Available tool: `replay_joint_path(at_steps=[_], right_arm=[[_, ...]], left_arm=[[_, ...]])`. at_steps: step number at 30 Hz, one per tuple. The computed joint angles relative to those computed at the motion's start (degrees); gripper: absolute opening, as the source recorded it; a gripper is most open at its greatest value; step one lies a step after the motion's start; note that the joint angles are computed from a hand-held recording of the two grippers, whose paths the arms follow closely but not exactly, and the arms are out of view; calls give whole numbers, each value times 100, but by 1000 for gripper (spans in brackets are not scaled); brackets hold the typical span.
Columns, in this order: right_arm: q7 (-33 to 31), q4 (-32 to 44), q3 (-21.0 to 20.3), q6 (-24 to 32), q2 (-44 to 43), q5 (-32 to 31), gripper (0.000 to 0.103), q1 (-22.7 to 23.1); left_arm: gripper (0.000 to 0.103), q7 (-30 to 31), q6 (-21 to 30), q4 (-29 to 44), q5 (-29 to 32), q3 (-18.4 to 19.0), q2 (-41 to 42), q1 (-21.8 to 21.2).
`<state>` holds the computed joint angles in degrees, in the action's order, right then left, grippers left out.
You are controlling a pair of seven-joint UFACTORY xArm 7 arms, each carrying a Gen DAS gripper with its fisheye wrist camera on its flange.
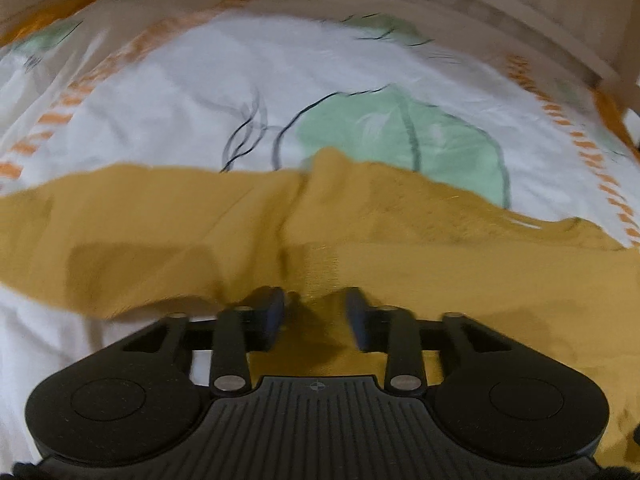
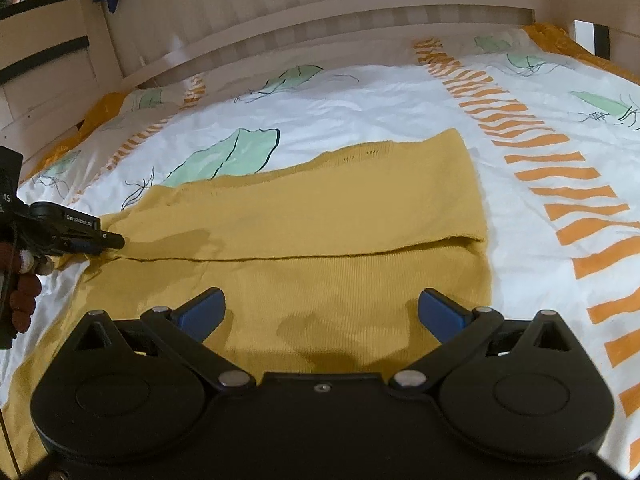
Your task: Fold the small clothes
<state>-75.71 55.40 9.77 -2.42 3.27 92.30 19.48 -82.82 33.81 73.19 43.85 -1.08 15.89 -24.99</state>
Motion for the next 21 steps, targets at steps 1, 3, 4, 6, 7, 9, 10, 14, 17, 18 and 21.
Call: replay_joint_path(at_steps=[1, 3, 4, 6, 7, 9, 10, 14, 17, 18, 21], right_arm=[[28, -5, 1, -2, 6, -40, 103, 0], [15, -10, 11, -11, 2, -36, 103, 3], [-28, 0, 13, -17, 6, 4, 103, 4], [-71, 12, 9, -21, 14, 45, 103, 11], [-49, 8, 8, -27, 13, 25, 103, 15], [-95, 15, 3, -17, 11, 67, 103, 14], [-144, 21, 0, -17, 11, 114, 103, 16], [-294, 61, -19, -16, 39, 229, 103, 36], [-365, 73, -38, -26, 44, 289, 103, 59], [-402, 74, -42, -28, 38, 333, 103, 67], [-532, 86, -74, -7, 29, 478, 103, 88]], left_arm=[[41, -74, -12, -65, 37, 21, -34, -6], [44, -174, 23, -175, 141, 42, -107, -9], [45, -189, 106, -197, 161, 34, -138, -4], [45, -326, 196, -282, 273, 24, -232, 4], [45, -494, 132, -359, 416, 31, -307, 9], [46, -930, -81, -511, 751, 39, -451, 52], [46, -1123, -257, -578, 891, 38, -503, 105], [47, -1481, -1105, -581, 1010, 14, -447, 370], [47, -1211, -1510, -500, 464, -4, -274, 507], [47, -1082, -1629, -470, 233, -2, -200, 537], [46, -972, -1779, -413, -127, 152, -50, 443]])
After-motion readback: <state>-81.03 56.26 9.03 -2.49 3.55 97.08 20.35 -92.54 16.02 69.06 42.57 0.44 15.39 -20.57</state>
